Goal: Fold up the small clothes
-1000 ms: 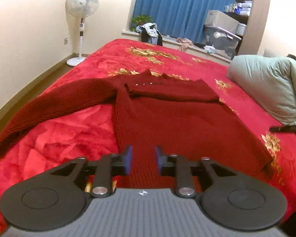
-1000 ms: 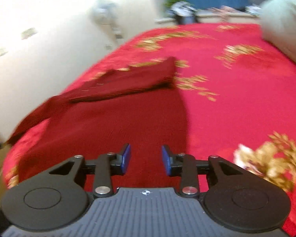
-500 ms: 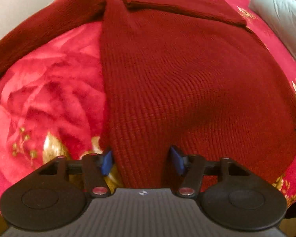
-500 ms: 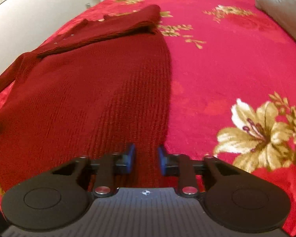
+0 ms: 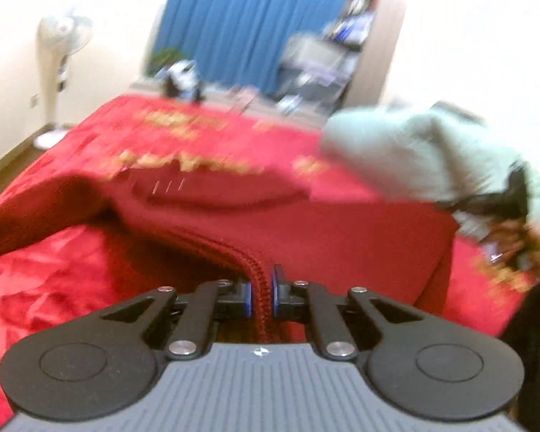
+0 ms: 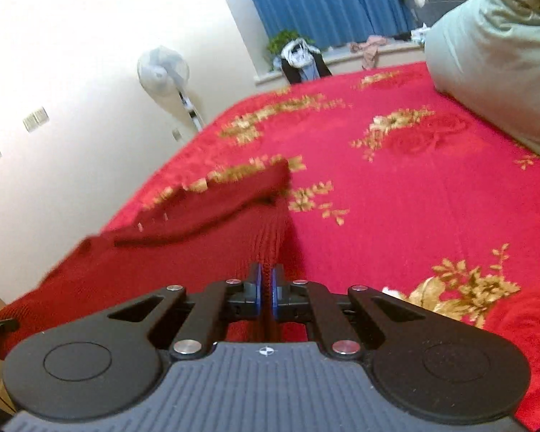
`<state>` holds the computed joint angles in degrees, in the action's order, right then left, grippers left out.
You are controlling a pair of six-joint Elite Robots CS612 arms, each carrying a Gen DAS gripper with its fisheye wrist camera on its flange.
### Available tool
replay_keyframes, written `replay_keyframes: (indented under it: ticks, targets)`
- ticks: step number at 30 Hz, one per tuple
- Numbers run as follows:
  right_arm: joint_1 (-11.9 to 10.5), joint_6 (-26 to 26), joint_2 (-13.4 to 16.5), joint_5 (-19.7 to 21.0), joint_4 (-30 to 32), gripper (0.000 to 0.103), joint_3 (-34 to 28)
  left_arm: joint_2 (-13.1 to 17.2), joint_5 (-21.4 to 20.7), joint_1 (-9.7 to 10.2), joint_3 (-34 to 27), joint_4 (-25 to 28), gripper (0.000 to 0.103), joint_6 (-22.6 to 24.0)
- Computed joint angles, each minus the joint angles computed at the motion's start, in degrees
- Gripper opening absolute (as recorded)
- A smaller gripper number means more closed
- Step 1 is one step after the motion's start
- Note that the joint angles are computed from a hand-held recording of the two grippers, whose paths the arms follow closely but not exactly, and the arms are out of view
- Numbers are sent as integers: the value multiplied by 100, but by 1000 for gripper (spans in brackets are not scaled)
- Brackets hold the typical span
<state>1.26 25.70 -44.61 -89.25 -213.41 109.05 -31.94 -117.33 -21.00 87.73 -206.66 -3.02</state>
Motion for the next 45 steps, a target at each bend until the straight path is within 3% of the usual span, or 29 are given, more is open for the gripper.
replay_keyframes:
  ticks: [2,3,5,6,8,10,12,14,18,20,22,25,28,32,34,38,41,45]
  targets:
    - [-28,-161,-148,-43,-222,5,214,-100,-105,36,137,303,12,78]
    - [-112,-202,-202,-21,-72,5,362,-187,39,12,207,815,13,273]
    - [-141,-221,-329,-21,822,8,331,-278,287,-55,140,1928,30,586]
    - [-130,-292,-223,-248,1422,8,267,-278,315,-83,66,2309,31,779]
    - [-42,-254,-209,-724,1945,11,125,-260,510,-145,-5,2387,34,964]
    - [7,-226,-155,-954,1854,13,43,-206,392,-134,-85,2205,43,760]
    - [-41,-160,-67,-616,1381,28,46,-144,283,-137,-195,2096,48,540]
    - [-78,-218,49,34,1403,35,-62,-92,249,-163,-368,2327,51,540]
    - [-42,-305,241,518,1849,35,-305,-66,485,-327,-676,3538,57,1284]
    - [38,-577,295,451,2331,35,-442,-32,1019,-441,-821,4351,58,1685]
    - [143,-783,335,53,3098,34,-592,2,1676,-555,-890,4860,57,2004]
    - [246,-961,333,-181,3011,34,-632,-23,1597,-551,-780,4417,58,2000]
    - [290,-1050,362,-138,1965,34,-522,-23,1606,-538,-641,3378,62,1601]
    - [379,-1024,482,-473,552,34,-456,71,2305,-638,-503,1524,65,968]
    - [359,-950,597,-452,-227,35,-484,131,2730,-720,-528,909,72,803]
    - [340,-1006,672,-649,-639,35,-542,319,3674,-919,-623,-253,80,968]
    - [327,-1035,662,-828,-403,35,-595,351,3935,-1041,-790,-511,80,1018]
    - [303,-1011,646,-966,-129,35,-615,363,4500,-1227,-1243,-99,81,1130]
